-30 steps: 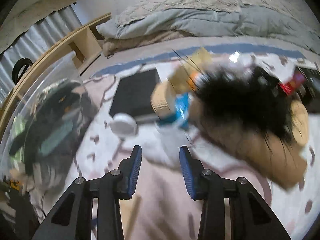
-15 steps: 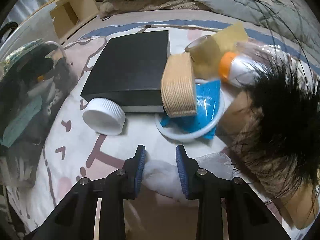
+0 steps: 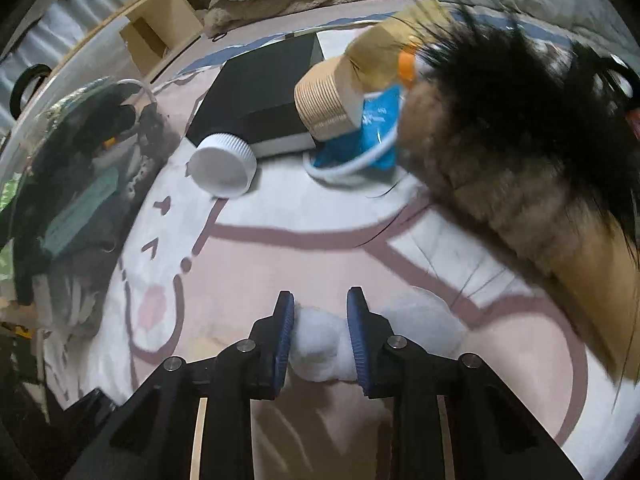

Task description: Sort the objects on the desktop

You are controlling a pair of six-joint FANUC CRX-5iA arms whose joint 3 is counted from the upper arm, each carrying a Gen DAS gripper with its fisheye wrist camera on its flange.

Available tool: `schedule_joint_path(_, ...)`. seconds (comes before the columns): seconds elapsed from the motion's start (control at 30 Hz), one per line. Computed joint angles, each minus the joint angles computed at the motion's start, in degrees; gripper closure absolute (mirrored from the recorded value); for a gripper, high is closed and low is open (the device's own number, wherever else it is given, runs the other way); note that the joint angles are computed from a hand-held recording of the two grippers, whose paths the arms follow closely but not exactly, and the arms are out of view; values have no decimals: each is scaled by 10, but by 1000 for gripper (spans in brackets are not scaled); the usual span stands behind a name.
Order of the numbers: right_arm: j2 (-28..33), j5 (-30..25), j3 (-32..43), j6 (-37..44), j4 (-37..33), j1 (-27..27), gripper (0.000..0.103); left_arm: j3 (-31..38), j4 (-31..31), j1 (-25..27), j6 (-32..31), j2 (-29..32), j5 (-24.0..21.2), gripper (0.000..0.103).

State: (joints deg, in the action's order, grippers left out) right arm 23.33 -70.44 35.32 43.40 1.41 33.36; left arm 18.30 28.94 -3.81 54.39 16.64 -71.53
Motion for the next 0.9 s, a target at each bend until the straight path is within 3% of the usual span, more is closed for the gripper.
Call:
schedule_joint_path(0.17,-52,61,-73,-39,-21,3,91,0,-7,-2,0,-2,3,31)
schedule_joint_path(0.33,-109,145,-162,-107,-9,17,92,-2,-11,-4,-1,-5,6,31)
schedule_joint_path(0.53,-141,143,-195,-170,73,52,92,-7,-17,-5,-3,-9,10,31)
schedule_joint_path(0.7,-191,239,-277,-245,178,64,92,-3,-23,-7,-5,-8,8,31)
schedule_joint_path(0.8,-204,265,-316,-310,247,61,92,7,-46,-14,-21,-7,-3,29)
schedule_joint_path(0.9,-206,272,-334,-347,263,49,92,2,-61,-18,-41,-16,3,29)
